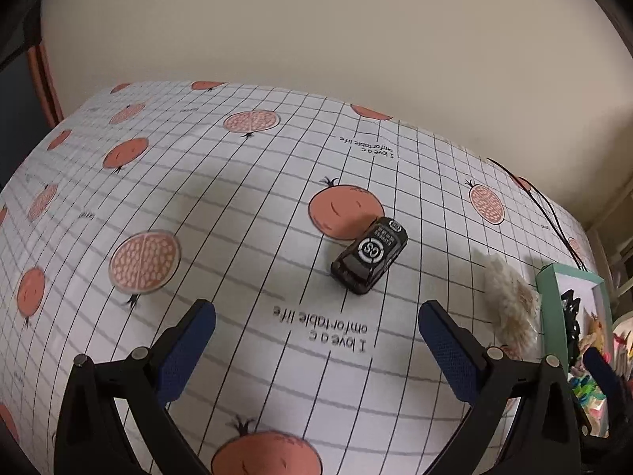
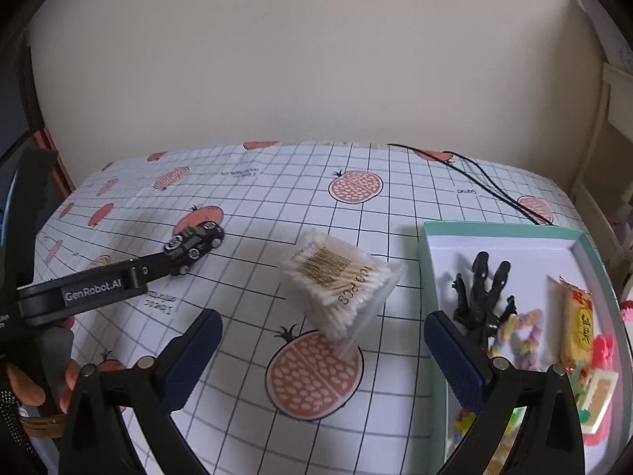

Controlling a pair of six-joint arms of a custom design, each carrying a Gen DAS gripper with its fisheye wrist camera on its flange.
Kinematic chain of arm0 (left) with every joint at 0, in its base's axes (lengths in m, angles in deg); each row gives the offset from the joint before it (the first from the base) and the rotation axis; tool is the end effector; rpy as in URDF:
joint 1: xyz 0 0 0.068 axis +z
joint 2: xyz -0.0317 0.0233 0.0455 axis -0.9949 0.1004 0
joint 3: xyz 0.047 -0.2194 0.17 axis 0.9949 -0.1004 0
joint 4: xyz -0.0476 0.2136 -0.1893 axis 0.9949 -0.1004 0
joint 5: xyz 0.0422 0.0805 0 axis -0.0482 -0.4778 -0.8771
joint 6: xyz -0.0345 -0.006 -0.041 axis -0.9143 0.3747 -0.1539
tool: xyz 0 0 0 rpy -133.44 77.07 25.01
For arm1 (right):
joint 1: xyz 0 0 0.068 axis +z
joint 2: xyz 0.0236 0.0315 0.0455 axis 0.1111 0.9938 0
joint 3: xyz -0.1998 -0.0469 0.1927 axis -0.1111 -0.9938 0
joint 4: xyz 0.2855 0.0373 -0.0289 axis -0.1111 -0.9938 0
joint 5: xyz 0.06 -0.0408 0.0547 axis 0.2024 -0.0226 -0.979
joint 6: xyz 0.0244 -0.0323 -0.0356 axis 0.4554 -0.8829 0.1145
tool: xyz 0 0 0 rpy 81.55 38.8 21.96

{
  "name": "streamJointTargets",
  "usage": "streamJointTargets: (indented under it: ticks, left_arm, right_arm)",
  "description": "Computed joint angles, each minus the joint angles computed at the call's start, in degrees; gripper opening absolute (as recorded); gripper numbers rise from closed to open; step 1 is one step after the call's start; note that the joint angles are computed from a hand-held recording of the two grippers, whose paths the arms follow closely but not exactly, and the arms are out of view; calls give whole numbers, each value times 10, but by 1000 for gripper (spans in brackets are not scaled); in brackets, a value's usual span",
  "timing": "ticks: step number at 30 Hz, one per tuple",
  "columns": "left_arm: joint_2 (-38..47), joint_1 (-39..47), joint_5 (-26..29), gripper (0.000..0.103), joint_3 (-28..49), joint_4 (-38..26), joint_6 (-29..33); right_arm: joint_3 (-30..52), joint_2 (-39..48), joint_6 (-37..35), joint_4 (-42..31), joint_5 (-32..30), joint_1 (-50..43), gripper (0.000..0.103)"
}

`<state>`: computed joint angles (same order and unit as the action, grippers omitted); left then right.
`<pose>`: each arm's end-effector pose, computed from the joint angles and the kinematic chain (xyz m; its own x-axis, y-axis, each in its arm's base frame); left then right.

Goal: Organize objects
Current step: 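Close the left tool on the black toy car while the right tool grasps the cotton swab pack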

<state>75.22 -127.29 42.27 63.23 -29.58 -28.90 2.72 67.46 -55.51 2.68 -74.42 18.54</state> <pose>0.2524 -0.2122 0.0361 -0.7172 -0.4210 -0.5553 -0.4316 0.8940 -0.1203 0.2769 0.0713 0.0179 -0.6295 -0.3763 -0.6798 -0.5734 0.8154 0.0797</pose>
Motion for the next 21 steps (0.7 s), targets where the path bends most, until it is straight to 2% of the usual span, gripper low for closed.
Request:
streamJointTargets:
  ticks: [10, 21]
  left_arm:
    - [66, 37, 26, 102, 54, 31, 64]
    - [125, 51, 28, 102, 124, 21, 117]
  right_arm:
    - [76, 61, -9, -31, 28, 25, 103]
    - [135, 101, -14, -62, 50, 38, 102]
